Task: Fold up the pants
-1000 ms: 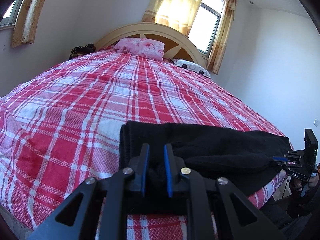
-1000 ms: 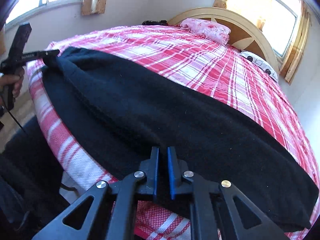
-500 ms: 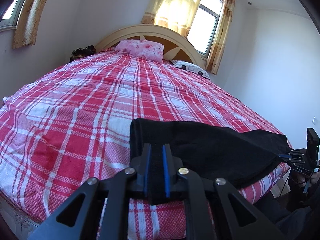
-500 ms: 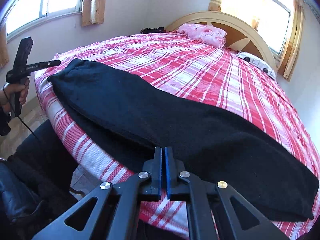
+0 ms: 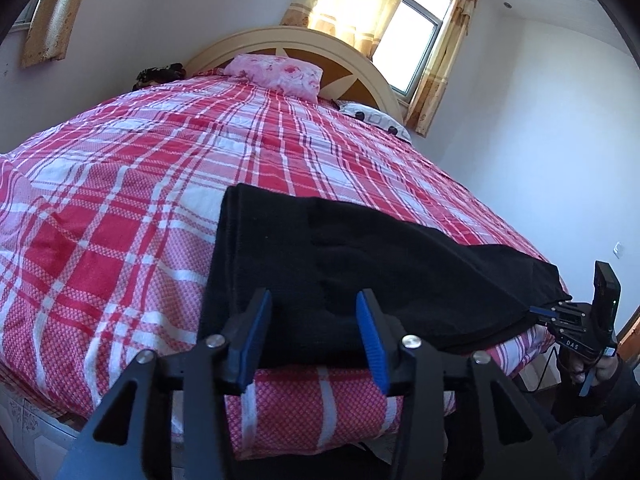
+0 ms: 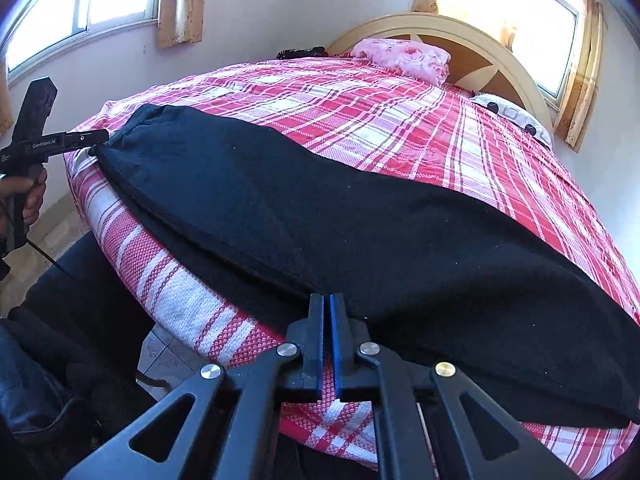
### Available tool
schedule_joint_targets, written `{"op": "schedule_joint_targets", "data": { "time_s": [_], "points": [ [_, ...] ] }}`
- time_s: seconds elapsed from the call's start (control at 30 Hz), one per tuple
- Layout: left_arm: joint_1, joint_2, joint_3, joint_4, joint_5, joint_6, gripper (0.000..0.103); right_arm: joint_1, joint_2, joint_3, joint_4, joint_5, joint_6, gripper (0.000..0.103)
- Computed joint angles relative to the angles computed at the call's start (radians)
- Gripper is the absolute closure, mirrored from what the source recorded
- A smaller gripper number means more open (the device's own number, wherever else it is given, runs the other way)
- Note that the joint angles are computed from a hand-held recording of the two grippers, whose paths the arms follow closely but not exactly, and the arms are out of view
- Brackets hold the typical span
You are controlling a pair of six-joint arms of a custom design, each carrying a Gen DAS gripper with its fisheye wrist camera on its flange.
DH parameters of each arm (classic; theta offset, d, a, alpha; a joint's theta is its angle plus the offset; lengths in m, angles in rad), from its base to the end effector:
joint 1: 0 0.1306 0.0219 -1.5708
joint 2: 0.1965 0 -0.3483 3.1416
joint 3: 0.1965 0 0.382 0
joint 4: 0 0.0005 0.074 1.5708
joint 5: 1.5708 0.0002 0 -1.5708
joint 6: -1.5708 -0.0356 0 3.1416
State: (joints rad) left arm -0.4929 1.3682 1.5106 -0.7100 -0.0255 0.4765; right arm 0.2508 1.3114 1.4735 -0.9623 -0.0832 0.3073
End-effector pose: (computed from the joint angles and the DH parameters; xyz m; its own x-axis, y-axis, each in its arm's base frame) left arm 0.4320 -0.2316 0.4740 -0.6291 -0.1825 -0.7556 0.1863 0.9083 -0.3746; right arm 0.4383 0.1148 0.4612 -0.5707 -0.4574 -0.6820 -0.4994 0.8526 -0.1539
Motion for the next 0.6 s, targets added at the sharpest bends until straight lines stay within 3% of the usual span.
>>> {"op": "schedule_joint_targets", "data": {
  "time_s": [0.13, 0.2, 0.23, 0.27, 0.37, 0.47, 0.6],
  "points": [
    [-0.018, 0.013, 0.037, -0.064, -0.109, -0.003, 0.053, -0.002, -0.010, -0.015, 0.010, -0.002, -0.005, 0.100],
    [-0.025, 0.022, 0.058, -0.111, -0.179, 0.000, 0.042, -0.003, -0.014, -0.019, 0.014, -0.006, -0.009, 0.100],
    [-0.021, 0.018, 0.050, -0.109, -0.174, 0.005, 0.034, -0.004, -0.013, -0.019, 0.016, -0.007, -0.012, 0.100],
    [-0.016, 0.013, 0.038, -0.096, -0.148, 0.012, 0.034, -0.004, -0.014, -0.019, 0.017, -0.008, -0.013, 0.100],
    [-0.020, 0.013, 0.025, -0.083, -0.123, 0.026, 0.034, -0.004, -0.016, -0.025, 0.022, -0.009, -0.016, 0.100],
    [-0.038, 0.032, 0.050, -0.121, -0.190, 0.010, 0.048, -0.004, -0.016, -0.030, 0.026, -0.011, -0.026, 0.100],
    [-0.045, 0.040, 0.067, -0.142, -0.221, 0.002, 0.053, -0.004, -0.017, -0.032, 0.027, -0.012, -0.030, 0.100]
  ]
}}
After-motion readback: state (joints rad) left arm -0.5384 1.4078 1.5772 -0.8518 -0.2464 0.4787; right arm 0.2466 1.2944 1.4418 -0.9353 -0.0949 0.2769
